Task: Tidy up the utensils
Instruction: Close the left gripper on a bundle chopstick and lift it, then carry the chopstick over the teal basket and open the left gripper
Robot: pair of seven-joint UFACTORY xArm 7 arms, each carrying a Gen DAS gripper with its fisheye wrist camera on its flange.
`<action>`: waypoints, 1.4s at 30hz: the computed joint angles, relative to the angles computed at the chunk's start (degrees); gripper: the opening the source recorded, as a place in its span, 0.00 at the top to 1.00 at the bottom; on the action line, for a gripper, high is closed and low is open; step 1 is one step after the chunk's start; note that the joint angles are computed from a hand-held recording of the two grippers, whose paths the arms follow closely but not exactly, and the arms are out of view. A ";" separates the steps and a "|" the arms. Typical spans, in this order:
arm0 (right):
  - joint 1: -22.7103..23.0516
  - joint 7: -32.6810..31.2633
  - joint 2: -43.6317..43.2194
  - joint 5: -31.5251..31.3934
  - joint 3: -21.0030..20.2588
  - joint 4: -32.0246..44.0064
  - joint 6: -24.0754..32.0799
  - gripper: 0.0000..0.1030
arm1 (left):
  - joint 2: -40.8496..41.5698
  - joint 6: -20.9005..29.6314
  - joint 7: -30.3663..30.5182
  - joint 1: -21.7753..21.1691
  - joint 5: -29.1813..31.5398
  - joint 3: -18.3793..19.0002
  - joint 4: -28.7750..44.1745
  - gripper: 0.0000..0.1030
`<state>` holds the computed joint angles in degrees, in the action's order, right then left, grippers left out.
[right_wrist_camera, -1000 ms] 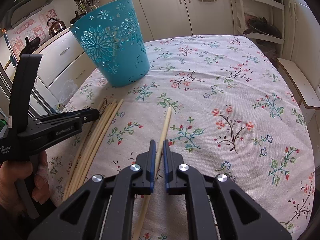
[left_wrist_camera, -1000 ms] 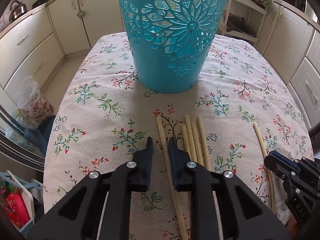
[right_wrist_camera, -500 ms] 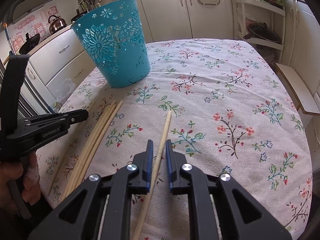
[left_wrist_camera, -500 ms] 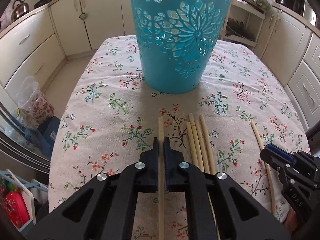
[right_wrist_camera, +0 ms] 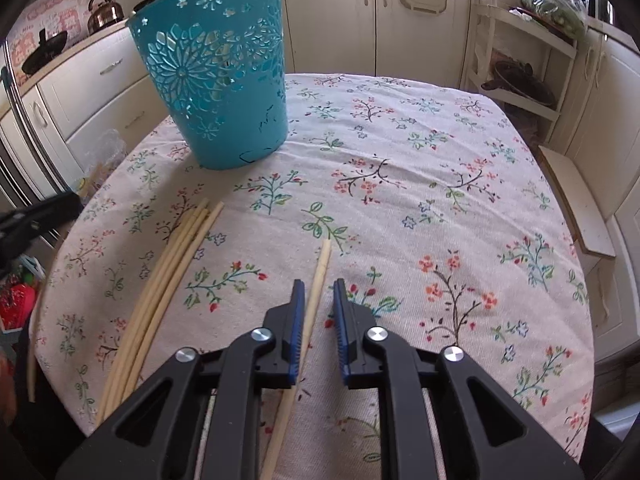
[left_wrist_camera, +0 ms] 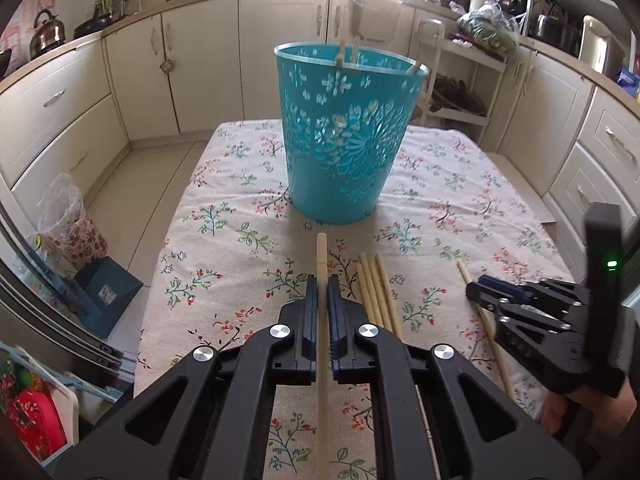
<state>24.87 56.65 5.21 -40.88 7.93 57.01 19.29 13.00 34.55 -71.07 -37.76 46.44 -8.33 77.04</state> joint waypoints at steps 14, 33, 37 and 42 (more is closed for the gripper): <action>-1.89 -0.50 -0.85 5.29 -1.01 -3.94 -9.17 0.93 | -10.48 -7.63 -10.52 6.26 13.00 -3.25 -0.14 0.95; -1.74 -1.86 -0.65 7.16 -1.35 -4.09 -10.41 0.92 | 20.43 -5.09 -14.22 -0.13 19.85 9.44 46.83 0.95; -2.05 -4.06 -0.30 10.17 -1.08 -4.23 -11.56 0.92 | 27.96 -4.56 -9.50 0.34 13.70 10.39 57.00 0.95; -2.04 -6.21 -0.35 12.94 -1.25 -4.83 -12.67 0.92 | 31.51 -4.51 -6.09 -0.30 8.86 12.55 60.16 0.95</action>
